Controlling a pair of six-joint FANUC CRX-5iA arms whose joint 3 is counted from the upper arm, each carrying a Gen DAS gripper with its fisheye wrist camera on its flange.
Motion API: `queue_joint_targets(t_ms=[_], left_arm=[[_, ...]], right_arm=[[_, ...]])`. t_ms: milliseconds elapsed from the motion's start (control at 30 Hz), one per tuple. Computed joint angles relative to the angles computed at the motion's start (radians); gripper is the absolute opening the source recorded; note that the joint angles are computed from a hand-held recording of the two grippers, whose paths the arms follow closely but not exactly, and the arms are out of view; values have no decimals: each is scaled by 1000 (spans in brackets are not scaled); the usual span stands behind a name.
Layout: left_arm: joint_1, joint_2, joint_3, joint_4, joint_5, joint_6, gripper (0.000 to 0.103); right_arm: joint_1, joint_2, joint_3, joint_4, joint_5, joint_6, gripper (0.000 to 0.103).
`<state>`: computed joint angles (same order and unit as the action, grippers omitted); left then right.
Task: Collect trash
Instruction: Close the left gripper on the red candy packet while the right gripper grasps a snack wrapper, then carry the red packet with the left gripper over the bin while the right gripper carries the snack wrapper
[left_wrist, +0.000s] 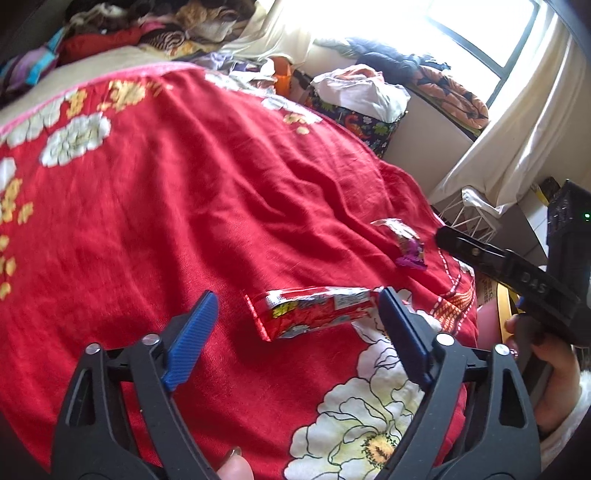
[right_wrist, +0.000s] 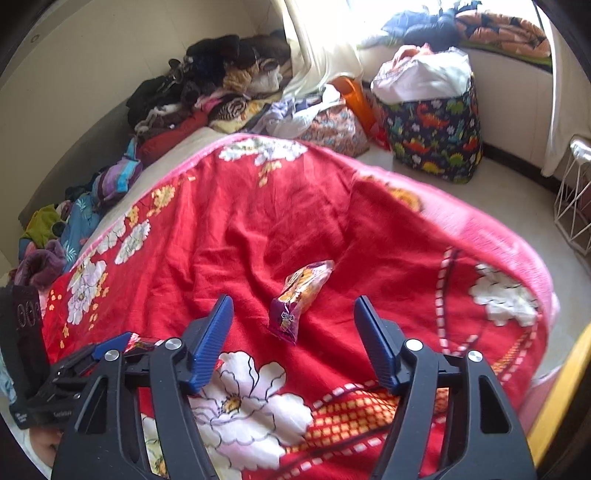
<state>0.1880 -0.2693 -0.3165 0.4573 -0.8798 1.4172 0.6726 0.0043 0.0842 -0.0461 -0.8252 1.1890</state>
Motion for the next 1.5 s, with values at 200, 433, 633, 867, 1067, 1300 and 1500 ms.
queue_joint_targets(t_ms=[200,433,633,867,1067,1300,1500], left_arm=[[-12,10,0,-15,8,34,67],[-21,14,9,-25,11,63,55],[-21,12,8,-12,14,70,44],[-33,11,21,-21,1,68,20],[-66,4,29,0,18,33,19],[-121,5,53,24,38,-1,19],[-173,14,81,35,53,-19,19]], right_arm=[[1,64,37,-13,-15,1,45],[-6,27,-22,-35,32,7,19],[-10,-82,-122,-27,80,-27,19],[17,-201,-230,65,109,-91,19],[19,-274,-280,107,105,-127,19],[12,-349,-334,173,109,-190,19],[-18,-409,-375,201,101,-229,19]])
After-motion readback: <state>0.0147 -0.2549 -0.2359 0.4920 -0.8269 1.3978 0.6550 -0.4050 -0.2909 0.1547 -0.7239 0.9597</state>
